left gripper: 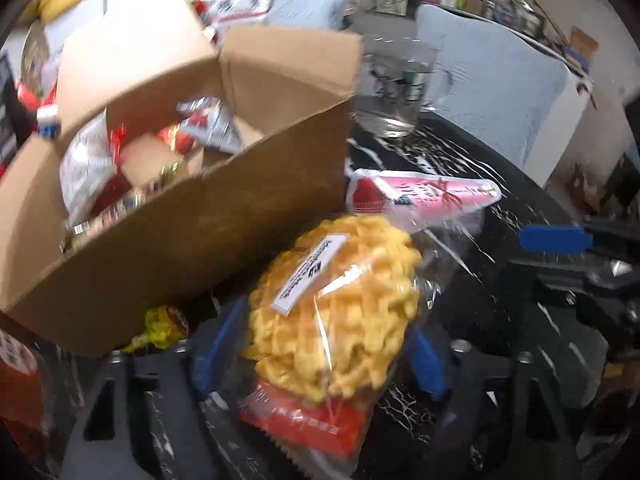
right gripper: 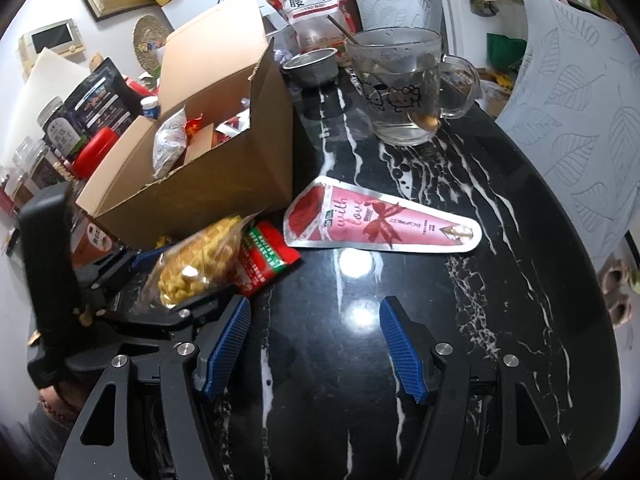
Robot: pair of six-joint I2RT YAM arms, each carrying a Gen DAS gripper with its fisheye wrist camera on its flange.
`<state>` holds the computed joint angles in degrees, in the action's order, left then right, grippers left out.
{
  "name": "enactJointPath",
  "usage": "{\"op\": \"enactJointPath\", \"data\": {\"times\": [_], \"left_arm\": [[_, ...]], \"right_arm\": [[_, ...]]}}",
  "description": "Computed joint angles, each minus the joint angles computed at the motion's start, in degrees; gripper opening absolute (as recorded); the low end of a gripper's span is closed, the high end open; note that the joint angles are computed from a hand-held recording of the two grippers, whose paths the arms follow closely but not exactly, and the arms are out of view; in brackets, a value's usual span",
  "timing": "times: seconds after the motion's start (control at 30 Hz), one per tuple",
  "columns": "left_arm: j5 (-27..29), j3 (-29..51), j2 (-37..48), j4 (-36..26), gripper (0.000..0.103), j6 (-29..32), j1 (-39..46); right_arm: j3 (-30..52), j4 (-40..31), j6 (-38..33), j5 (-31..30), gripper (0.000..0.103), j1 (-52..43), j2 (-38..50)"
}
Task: Organize snacks
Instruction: 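Lower the left gripper onto the waffle pack while the right gripper approaches the pink pouch, then grasp the waffle pack with the left gripper while the right gripper grasps the pink pouch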
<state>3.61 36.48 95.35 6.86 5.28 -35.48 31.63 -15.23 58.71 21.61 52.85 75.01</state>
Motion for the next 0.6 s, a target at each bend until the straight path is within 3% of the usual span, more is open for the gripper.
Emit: {"op": "enactJointPath", "data": {"times": [0.2,0.4,0.6], "left_arm": [[0.2,-0.4,-1.5,-0.7,0.059,-0.6,-0.7],[0.4,1.4,-2.5,-4.4,0.058,-3.0,-0.9],[-2.1,3.0,-1.2,-5.3,0.058,-3.8,-2.7]], "right_arm": [[-0.2,-0.3,-3.6,0.0,0.068,-2.5,0.0],[1.3,-2.4,-12.0,-0.9,0.068,-7.5,1.6],[2.9,-1.0,-22.9,-3.0,0.082,-12.7,5.1]]}}
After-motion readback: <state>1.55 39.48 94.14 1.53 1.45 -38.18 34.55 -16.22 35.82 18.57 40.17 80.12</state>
